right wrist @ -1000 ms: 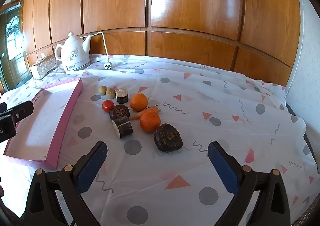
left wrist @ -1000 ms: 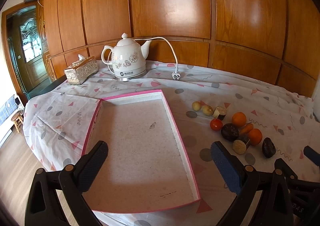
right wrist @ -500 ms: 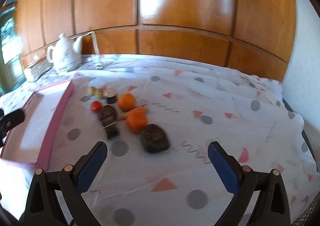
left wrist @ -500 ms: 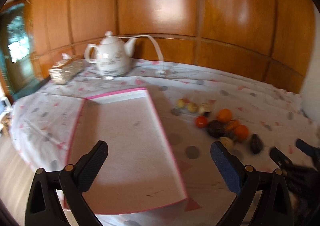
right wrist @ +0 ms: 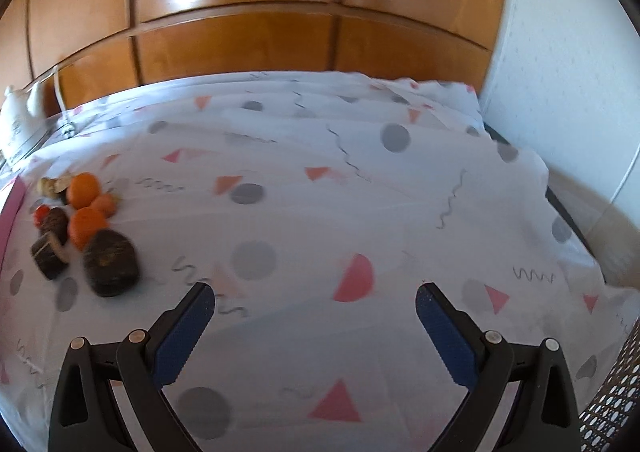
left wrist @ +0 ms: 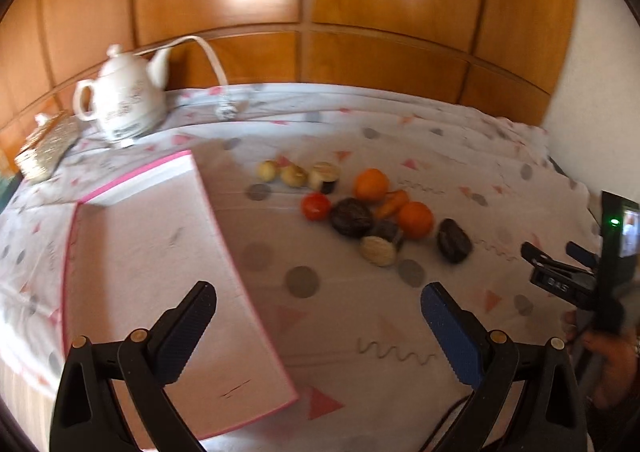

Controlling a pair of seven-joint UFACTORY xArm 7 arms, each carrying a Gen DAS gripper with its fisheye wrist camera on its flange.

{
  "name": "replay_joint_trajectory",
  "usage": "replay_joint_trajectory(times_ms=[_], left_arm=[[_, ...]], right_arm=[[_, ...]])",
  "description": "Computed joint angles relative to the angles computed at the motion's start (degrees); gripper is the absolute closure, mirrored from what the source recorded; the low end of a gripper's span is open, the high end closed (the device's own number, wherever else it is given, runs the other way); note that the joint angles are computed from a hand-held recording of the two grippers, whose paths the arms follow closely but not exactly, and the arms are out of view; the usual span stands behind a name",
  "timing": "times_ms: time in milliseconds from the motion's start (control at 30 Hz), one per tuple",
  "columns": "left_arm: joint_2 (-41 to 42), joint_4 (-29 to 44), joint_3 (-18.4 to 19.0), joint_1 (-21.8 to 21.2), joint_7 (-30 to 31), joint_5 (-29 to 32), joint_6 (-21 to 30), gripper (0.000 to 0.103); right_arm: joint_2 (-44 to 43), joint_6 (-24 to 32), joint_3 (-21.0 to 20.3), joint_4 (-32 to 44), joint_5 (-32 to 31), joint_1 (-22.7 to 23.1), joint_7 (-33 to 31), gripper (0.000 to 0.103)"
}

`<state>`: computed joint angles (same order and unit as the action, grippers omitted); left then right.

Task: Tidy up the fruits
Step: 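Move the left tool to the dark cylindrical slice and close on it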

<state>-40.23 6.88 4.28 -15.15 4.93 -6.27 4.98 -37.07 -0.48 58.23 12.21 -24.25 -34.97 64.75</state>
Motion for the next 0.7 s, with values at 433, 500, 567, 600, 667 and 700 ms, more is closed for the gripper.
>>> replay_joint_trajectory(times_ms=[433, 500, 567, 600, 667, 700], left_arm=[[14.1, 9.0, -1.4, -4.6, 2.4, -2.6, 1.6, 0.0], [15.3, 9.8, -3.4, -3.0, 1.5, -1.8, 1.6, 0.001], [16.7, 10.7, -4.1, -2.4, 0.2, -1.8, 1.3, 0.007], [17.5, 11.3, -4.2, -2.3, -0.4, -2.0, 1.6, 0.009], [18.7, 12.4, -3.7, -2.8, -0.6, -2.7, 2.2, 0.014], [19.5, 13.0, -3.2, -3.5, -0.3, -3.2, 2.3, 0.016]], right_arm=[[0.1, -3.0, 1.3, -2.5, 2.1, -4.3, -0.4, 0.001], [0.9, -3.7, 2.4, -2.3, 2.6, -5.9, -0.6, 0.001], [1.2, -4.0, 3.1, -2.3, 3.3, -6.5, -0.8, 0.001], [1.3, -4.2, 3.4, -2.3, 3.5, -6.8, -0.9, 0.001], [1.5, -4.3, 3.5, -2.4, 4.1, -6.8, -1.1, 0.001], [1.6, -4.4, 3.6, -2.4, 4.3, -6.7, -1.2, 0.001]])
